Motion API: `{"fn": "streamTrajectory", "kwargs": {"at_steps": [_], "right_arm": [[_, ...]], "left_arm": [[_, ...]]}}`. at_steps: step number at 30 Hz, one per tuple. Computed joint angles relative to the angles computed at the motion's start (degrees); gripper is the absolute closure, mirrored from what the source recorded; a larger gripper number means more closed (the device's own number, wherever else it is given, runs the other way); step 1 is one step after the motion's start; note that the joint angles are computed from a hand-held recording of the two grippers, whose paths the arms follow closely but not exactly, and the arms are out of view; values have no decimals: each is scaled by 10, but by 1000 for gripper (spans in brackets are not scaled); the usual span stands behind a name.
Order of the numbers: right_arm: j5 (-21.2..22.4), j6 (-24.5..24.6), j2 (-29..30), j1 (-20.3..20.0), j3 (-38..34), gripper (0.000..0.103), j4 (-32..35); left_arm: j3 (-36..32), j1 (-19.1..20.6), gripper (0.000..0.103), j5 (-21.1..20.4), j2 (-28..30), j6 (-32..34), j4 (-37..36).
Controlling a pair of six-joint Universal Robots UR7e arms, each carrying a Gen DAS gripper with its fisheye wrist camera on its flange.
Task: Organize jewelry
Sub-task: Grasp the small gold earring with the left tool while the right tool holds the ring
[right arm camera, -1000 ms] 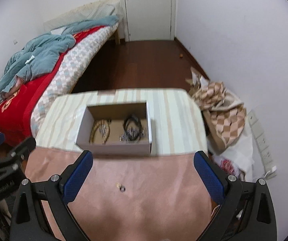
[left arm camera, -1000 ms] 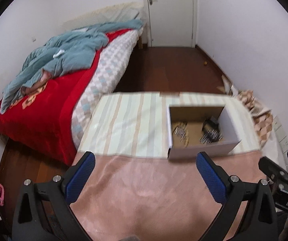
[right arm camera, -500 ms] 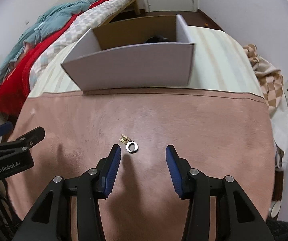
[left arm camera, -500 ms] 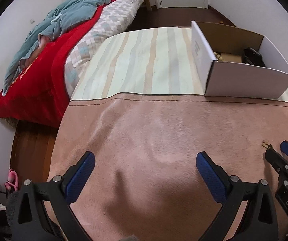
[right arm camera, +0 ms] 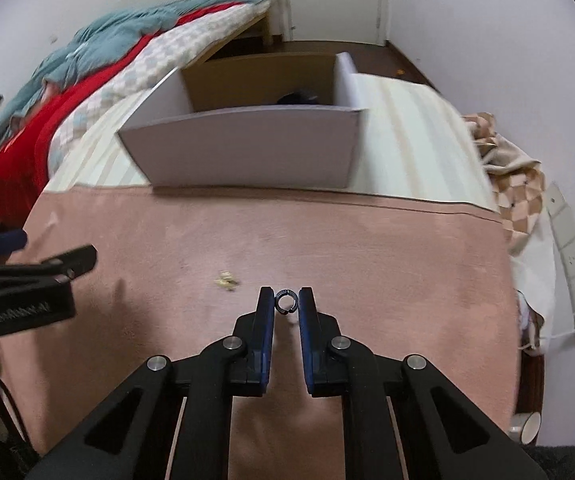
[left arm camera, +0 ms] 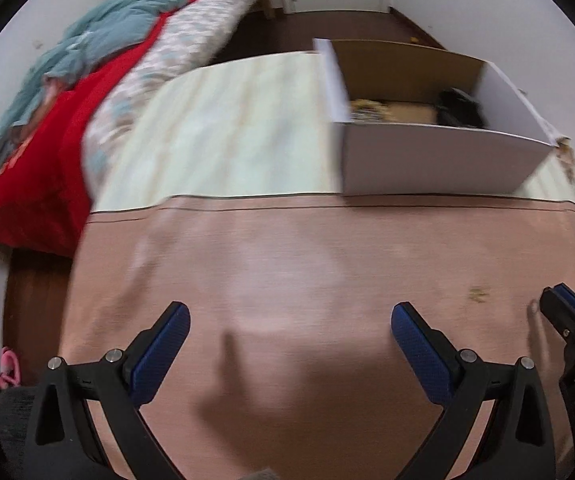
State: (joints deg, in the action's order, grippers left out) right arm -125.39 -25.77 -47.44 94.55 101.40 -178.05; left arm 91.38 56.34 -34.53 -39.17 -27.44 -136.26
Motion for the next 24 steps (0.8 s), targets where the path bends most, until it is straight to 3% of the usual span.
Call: {"fn": "streamTrajectory", "kwargs": {"at_steps": [4,8,12,14,16,18,24], "right_arm": [[-14,14,-15,-13,3,90,-8],[-23,24,-27,-27,6,90,-22],[-22,26,-37,-35,12,90,-30],[-21,27,-39,-37,13,90,-34],[-22,29,-39,-38,12,90,-35],[-21,31,-38,-40,11,90,-38],[-19,36,-39,-44,12,90,-44]], "left_arm": [[-27,-9,0,-50,34,32,-29],[-45,-17,4,-66,61,59,-49],[-55,-20,33,-79,75,70,-46],[-60,-19,41,-81,80,74,-42],[-57,-21,42,-74,82,83,-55],[-52,-22,54,-77,82,92,-68],[-47,-23,75,-88,82,110,-87]]}}
